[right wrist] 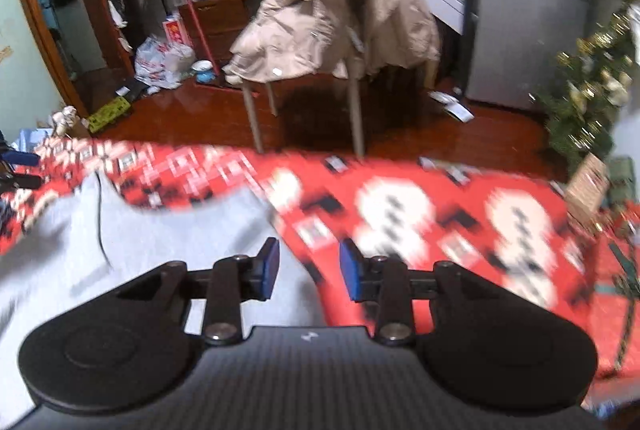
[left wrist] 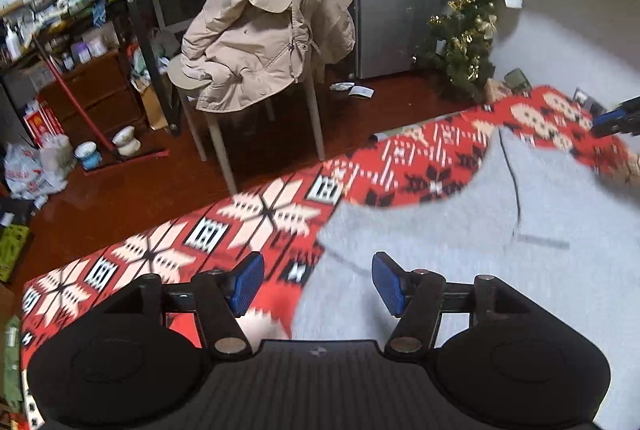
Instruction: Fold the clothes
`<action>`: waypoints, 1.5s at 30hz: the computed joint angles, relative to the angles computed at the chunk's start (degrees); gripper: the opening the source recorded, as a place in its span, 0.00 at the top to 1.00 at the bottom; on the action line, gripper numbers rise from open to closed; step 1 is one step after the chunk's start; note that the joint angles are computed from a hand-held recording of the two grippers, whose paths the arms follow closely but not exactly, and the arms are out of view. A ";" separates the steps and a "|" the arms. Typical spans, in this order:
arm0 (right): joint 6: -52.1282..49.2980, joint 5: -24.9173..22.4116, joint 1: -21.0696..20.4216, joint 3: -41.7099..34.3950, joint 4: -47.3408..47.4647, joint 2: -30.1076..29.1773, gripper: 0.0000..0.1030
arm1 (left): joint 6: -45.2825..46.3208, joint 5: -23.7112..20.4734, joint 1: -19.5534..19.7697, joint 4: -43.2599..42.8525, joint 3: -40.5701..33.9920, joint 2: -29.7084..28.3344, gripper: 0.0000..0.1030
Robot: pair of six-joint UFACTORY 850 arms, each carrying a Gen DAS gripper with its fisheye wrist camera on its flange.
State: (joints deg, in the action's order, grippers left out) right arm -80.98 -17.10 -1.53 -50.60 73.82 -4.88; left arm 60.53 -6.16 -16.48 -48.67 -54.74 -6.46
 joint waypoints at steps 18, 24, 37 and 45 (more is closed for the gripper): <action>-12.10 -4.19 -13.16 18.55 4.70 13.28 0.80 | 23.19 -8.63 -15.98 -15.24 -20.72 -16.65 0.66; -18.36 -7.76 -14.83 18.86 10.98 12.45 0.80 | 9.38 -9.52 -19.92 2.46 -33.46 -27.29 0.71; -26.05 -13.74 -18.52 20.03 17.38 11.84 0.80 | 1.54 -11.24 -21.56 18.10 -37.00 -31.59 0.72; -28.83 -11.92 -16.75 20.46 19.35 12.15 0.80 | 2.26 -10.35 -22.12 24.41 -35.49 -30.64 0.74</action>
